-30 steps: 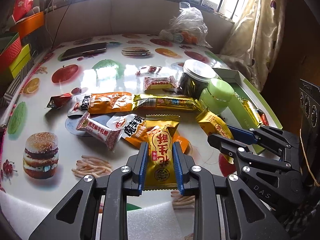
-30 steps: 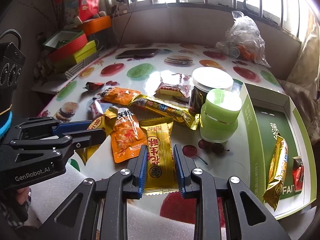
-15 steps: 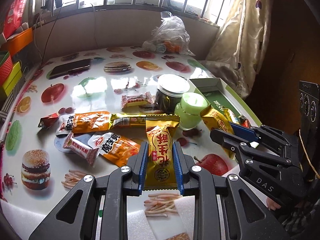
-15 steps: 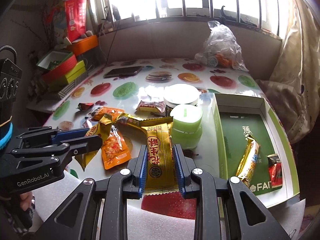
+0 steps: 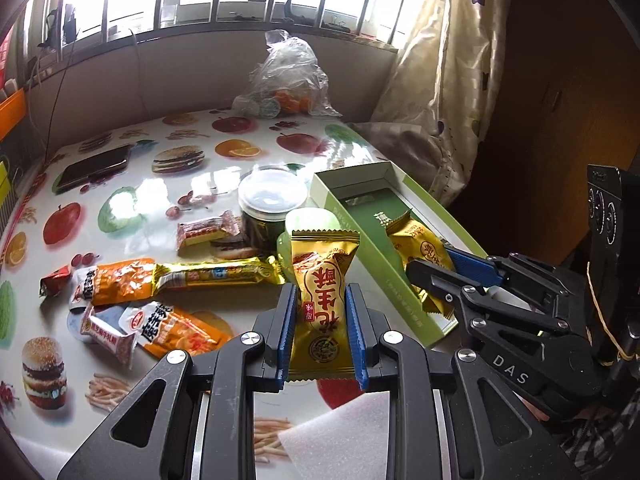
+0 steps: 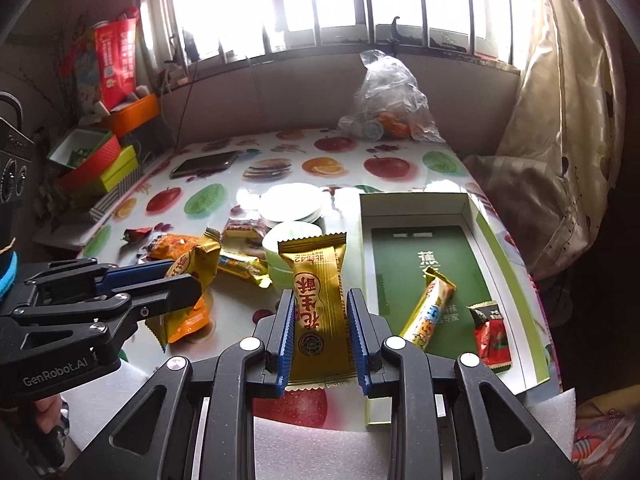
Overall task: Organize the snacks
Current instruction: 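Carry both yellow packets over into the green box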
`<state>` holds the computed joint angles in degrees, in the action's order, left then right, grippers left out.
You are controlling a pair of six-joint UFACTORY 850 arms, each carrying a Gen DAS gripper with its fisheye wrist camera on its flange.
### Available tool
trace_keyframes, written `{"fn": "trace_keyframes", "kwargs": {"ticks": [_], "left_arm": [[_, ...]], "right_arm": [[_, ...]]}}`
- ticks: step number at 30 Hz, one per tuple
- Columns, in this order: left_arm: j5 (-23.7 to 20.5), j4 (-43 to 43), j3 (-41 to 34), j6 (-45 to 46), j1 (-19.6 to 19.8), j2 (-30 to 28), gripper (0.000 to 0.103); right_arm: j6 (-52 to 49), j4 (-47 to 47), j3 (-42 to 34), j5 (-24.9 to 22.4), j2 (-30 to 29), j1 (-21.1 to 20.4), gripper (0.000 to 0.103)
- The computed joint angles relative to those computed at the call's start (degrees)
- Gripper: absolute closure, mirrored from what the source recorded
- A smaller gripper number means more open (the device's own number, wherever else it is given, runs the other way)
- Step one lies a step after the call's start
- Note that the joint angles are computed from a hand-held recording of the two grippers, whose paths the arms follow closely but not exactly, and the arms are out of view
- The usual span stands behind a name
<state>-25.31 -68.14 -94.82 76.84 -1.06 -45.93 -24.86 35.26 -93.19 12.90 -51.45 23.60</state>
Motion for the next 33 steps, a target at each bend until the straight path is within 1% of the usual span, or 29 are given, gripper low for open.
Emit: {"fn": "trace_keyframes", "kwargs": {"ticks": [7, 10, 16, 18, 26, 29, 30, 33], "left_arm": [[-1.6, 1.9, -2.4, -1.5, -1.7, -1.3, 0.077], [-2.3, 3.1, -3.6, -2.3, -2.4, -2.1, 0.077], [-3.2, 5.8, -6.7, -5.0, -3.7, -4.1, 0.077], [-4.2, 5.4, -8.1, -4.8, -4.1, -5.0, 0.077], [-6.8, 9.9, -14.3, -9.7, -5.8, -9.2, 0.077], [-7.7, 14.6, -17.5, -14.9, -6.5, -11.4, 0.077], [-7.7, 15.5, -17.9, -15.9, -6.7, -11.8, 0.077], [-8.4, 17.7, -19.6, -17.7, -7.2, -13.1, 0.077]], "right_arm": [[-1.6, 3.2, 1.9, 1.1, 1.3, -1.4, 0.079], [-0.1, 2.3, 3.0, 1.7, 1.9, -2.0, 0.079], [-2.5, 5.9, 4.0, 2.4, 2.4, -3.1, 0.079], [-3.1, 7.0, 4.4, 2.6, 2.5, -3.5, 0.079], [-12.8, 18.8, 3.3, 2.9, 1.1, -5.2, 0.079], [-16.6, 23.1, 2.3, 2.5, 0.2, -5.7, 0.079], [-16.9, 23.4, 2.0, 2.2, -0.1, -5.9, 0.079], [-22.5, 28.9, 0.3, 1.7, -1.5, -6.2, 0.079]]}}
